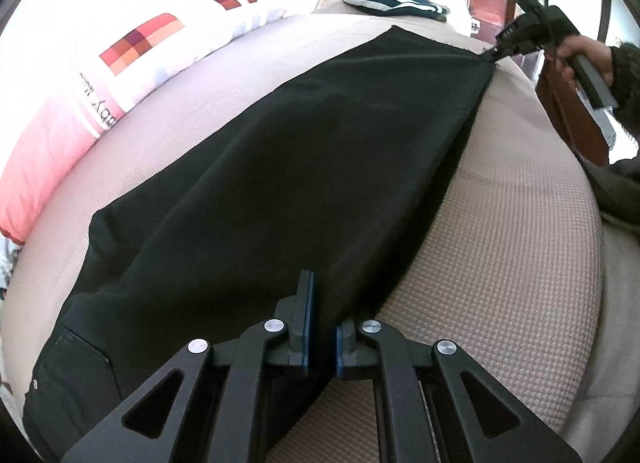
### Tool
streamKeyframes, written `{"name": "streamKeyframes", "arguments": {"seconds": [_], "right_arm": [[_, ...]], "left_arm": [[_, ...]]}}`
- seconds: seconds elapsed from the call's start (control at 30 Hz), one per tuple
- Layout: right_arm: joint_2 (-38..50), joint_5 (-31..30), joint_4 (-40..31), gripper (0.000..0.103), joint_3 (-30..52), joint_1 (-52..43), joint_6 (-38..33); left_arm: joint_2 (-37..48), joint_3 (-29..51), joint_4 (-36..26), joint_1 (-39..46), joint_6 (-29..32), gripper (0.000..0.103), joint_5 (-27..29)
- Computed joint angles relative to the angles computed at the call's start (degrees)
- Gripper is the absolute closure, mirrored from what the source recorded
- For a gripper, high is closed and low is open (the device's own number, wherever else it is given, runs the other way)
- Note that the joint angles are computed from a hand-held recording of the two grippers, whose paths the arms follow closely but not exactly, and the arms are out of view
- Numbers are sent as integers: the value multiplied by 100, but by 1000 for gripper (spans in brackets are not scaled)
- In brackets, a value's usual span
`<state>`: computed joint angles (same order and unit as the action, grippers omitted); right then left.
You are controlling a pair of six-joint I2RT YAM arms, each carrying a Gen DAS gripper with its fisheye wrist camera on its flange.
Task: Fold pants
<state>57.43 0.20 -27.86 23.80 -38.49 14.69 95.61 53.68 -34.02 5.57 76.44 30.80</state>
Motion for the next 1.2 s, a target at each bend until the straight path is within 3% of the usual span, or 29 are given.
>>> {"name": "streamKeyframes", "arguments": {"seconds": [0.13, 0.17, 0.2, 0.23, 0.27, 0.3, 0.43, 0.5, 0.53, 0.7, 0.8, 0.9, 1.07, 1.2], "right_arm": [[191, -195, -109, 96, 130, -193, 79], [251, -147, -199, 87, 220, -171, 72], [274, -57, -280, 82, 281, -125, 82], [263, 27, -375, 68, 338, -78, 83], [178, 124, -478, 62, 388, -16, 107], [92, 226, -557, 63, 431, 40, 125], [-185, 820, -966, 62, 916, 769, 340], [48, 802, -922, 62, 1266, 1357, 519], [198, 719, -853, 62, 1393, 1590, 579], [2348, -975, 290, 62, 2557, 3164, 709], [4031, -1727, 523, 62, 3953, 4097, 509], [5492, -2268, 104, 62, 5667, 4734, 70], [7914, -2497, -1633, 62, 9144, 5346, -779], [9085, -2369, -2628, 62, 11012, 5567, -1229]], "left_arm": [[-119, -171, 251, -28, -32, 90, -47], [-76, -65, 142, -52, -140, 84, -123], [14, 157, -110, -67, -302, 74, -214], [117, 386, -396, -50, -383, 67, -215], [267, 735, -846, 42, -463, 51, -100], [396, 1060, -1308, 174, -476, 41, 91], [953, 2365, -2810, 738, -274, 36, 925], [1113, 2682, -2588, 957, -682, 31, 1186], [1134, 2676, -2048, 1000, -1167, 31, 1126], [1594, 2785, -177, 1134, -2893, 32, 233], [1927, 2972, 229, 1257, -3236, 33, -194], [2158, 3122, 270, 1409, -3324, 35, -314], [2378, 3201, 295, 1649, -3296, 39, -233], [2606, 3477, 28, 1733, -3151, 39, -108]]}}
